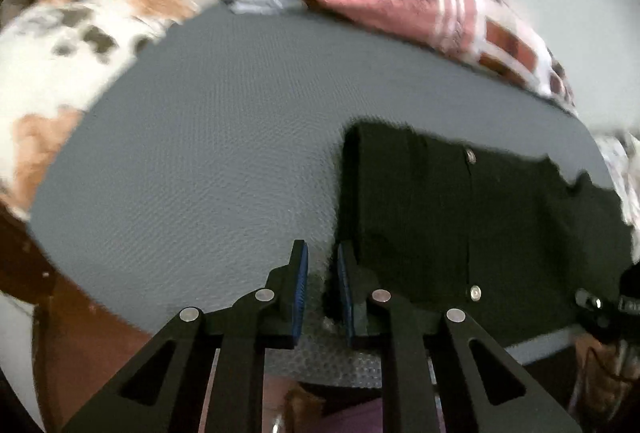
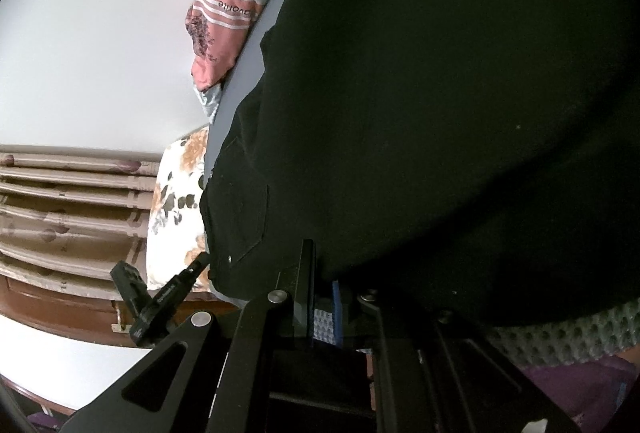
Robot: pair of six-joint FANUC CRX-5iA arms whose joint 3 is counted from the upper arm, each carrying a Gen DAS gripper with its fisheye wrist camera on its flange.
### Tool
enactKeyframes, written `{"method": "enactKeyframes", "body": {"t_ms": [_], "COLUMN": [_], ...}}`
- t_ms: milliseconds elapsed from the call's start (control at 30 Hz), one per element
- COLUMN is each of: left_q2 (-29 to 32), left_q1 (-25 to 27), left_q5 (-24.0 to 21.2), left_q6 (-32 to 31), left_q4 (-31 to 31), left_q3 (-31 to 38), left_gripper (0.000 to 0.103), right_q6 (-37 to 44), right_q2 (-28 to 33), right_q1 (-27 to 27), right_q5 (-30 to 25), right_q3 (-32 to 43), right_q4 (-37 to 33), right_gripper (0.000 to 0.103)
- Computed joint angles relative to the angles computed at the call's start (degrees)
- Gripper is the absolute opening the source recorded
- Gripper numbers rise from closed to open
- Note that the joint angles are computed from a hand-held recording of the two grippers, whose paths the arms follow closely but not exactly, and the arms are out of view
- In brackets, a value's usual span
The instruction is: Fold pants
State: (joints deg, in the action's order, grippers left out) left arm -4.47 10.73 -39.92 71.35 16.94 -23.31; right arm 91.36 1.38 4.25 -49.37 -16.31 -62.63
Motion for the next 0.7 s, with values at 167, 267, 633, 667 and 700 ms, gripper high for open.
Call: {"method": "enactKeyframes", "body": {"t_ms": [167, 267, 633, 667, 700], "left_q2": [-2.38, 4.09, 9.32, 9.10, 9.03], "left_q1": [-5.18, -10.29, -11.28, -11.62, -11.76], "left_q5": [2.26, -2.65, -5.76, -5.82, -5.76], "left_q6": [-16.91, -19.62, -14.05, -13.39, -13.14], "left_q4": [17.06, 14.38, 8.23, 7.88, 7.68], "left_q3": [-4.42, -0.47, 3.16, 3.31, 3.37], "left_gripper": [0.051, 0.052, 0.036, 0.036, 0.036], "right_q6": [0.43, 1.04, 9.72, 10.60, 10.92], "right_q2": [0.10, 0.03, -2.70, -2.91, -3.22], "right_q1": [-0.16, -0.46, -16.15, -18.74, -20.86], "right_q5": [0.03, -0.03, -2.25, -1.70, -0.64], "right_q3": [-0.07, -0.23, -2.41, -2.68, -2.79], "right_q4": [-0.80, -1.54, -12.38, -13.10, -12.73], "right_gripper": [0.008, 0.009, 0.015, 0.016, 0.017]}}
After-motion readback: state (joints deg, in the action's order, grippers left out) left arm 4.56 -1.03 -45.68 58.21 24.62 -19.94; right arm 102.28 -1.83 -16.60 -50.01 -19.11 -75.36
